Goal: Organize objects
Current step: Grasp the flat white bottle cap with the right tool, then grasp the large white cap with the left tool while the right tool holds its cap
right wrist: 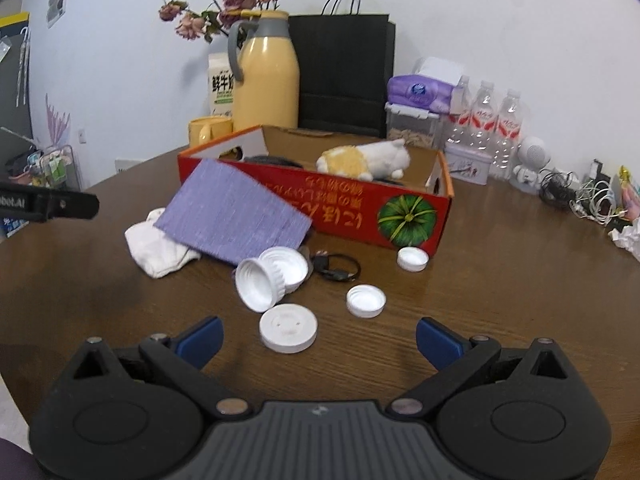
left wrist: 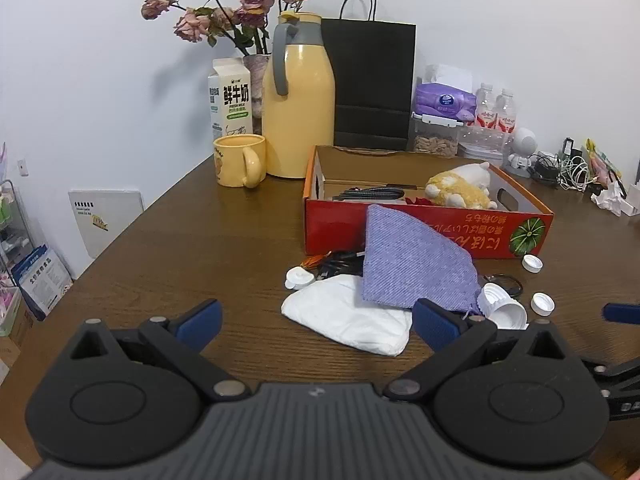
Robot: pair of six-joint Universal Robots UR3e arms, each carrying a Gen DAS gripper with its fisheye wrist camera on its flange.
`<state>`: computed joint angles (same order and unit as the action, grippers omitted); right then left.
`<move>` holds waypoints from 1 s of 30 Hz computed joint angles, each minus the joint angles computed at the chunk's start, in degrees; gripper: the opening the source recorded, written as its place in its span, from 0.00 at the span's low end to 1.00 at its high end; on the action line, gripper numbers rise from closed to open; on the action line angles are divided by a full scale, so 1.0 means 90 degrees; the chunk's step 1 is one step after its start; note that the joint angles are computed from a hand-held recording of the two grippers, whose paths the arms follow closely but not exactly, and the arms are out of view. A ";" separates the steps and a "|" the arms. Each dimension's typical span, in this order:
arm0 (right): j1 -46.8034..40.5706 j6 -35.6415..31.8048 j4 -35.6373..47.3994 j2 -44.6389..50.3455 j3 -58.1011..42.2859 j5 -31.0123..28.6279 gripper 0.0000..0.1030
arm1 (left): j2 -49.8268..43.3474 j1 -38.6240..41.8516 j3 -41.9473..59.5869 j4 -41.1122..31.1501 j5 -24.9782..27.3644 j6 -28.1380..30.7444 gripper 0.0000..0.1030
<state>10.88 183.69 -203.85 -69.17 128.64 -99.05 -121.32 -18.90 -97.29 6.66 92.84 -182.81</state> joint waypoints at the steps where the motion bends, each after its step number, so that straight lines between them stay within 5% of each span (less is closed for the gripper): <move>1: -0.0004 -0.0001 0.0041 0.0081 -0.0069 0.0031 0.94 | 0.0021 0.0005 -0.0032 -0.0007 0.0000 -0.0012 1.00; 5: -0.0067 -0.0004 0.0550 0.0429 -0.0497 0.0217 0.68 | 0.0063 0.0038 -0.0104 -0.0085 -0.0011 -0.0021 1.00; 8: -0.0139 0.0013 0.0413 0.0651 -0.0610 0.0401 0.63 | 0.0030 0.0060 -0.0089 -0.0177 0.0017 -0.0046 1.00; 14: -0.0341 -0.0048 0.0590 0.0644 -0.0770 0.0746 0.37 | -0.0052 0.0109 0.0003 -0.0354 -0.0063 -0.0168 1.00; 30: -0.0600 -0.0111 0.0164 0.0596 -0.0588 0.1089 0.36 | -0.0364 -0.0199 0.0576 -0.0583 -0.0070 -0.0146 1.00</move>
<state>5.48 182.69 -202.37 -63.81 123.35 -89.25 -124.60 -20.70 -92.11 1.41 92.21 -184.13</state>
